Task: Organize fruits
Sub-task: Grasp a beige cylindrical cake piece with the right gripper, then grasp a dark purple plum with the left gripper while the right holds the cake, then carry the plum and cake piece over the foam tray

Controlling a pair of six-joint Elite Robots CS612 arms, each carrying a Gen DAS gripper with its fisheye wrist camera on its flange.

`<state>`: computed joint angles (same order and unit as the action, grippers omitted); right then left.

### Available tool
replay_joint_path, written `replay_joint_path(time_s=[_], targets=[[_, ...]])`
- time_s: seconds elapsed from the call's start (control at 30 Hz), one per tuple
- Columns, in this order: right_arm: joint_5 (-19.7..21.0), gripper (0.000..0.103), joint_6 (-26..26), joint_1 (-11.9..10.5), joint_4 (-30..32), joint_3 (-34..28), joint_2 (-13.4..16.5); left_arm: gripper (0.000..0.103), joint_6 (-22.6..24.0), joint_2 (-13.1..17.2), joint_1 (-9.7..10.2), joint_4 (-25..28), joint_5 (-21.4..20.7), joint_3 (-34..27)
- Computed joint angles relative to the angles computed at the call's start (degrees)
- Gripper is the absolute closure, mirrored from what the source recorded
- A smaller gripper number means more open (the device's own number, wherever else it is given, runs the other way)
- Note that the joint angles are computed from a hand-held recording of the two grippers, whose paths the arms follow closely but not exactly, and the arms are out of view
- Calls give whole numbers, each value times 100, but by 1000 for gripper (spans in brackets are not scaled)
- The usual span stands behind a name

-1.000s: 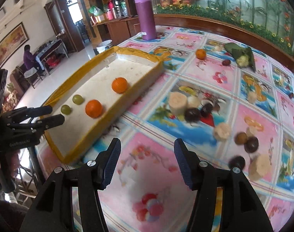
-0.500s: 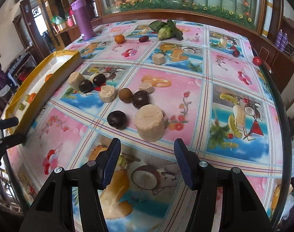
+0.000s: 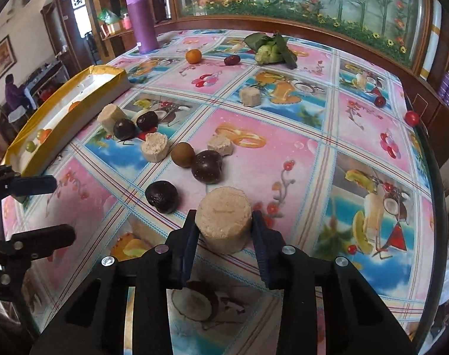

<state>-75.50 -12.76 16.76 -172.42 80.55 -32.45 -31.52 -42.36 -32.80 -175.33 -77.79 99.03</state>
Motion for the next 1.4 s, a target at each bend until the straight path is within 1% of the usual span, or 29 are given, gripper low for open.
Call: replay_joint_path(time_s=[0.1, 0.13, 0.17, 0.2, 0.23, 0.3, 0.33, 0.47, 0.53, 0.7, 0.83, 0.97, 1.1, 1.23, 1.4], targets=[[-51, 69, 89, -103, -302, 295, -148, 32, -16, 187, 8, 39, -152, -308], [-66, 69, 123, -138, -364, 373, -189, 34, -21, 255, 10, 41, -188, -409], [-87, 69, 171, -169, -414, 442, -226, 43, -26, 317, 10, 65, -203, -511], [-102, 69, 225, -202, -456, 511, -261, 47, -14, 377, 14, 91, -246, -606], [-111, 69, 282, -229, -487, 562, -286, 57, -8, 426, 24, 153, -328, -694], [-118, 68, 405, -283, -532, 666, -334, 75, 3, 474, -15, 71, -137, -748], [-129, 68, 447, -294, -557, 707, -351, 78, -13, 477, -7, 82, -158, -758], [-180, 68, 553, -323, -686, 869, -418, 79, -184, 412, 53, -147, -357, -582], [-224, 68, 540, -302, -752, 927, -449, 79, -245, 346, 75, -281, -460, -428], [-209, 68, 513, -220, -862, 1021, -498, 79, -275, 91, 76, -640, -448, 76], [-178, 68, 463, -115, -886, 1056, -524, 79, -289, -111, 51, -930, -322, 476], [-172, 68, 477, -2, -843, 1044, -528, 79, -336, -239, 85, -1196, -274, 747], [-153, 68, 444, 132, -742, 946, -512, 79, -459, -335, 173, -1412, -257, 954], [-151, 68, 330, 285, -740, 812, -493, 79, -528, -422, 262, -1596, -136, 1138], [-182, 69, 147, 477, -553, 506, -390, 79, -573, -518, 394, -1760, -48, 1357]])
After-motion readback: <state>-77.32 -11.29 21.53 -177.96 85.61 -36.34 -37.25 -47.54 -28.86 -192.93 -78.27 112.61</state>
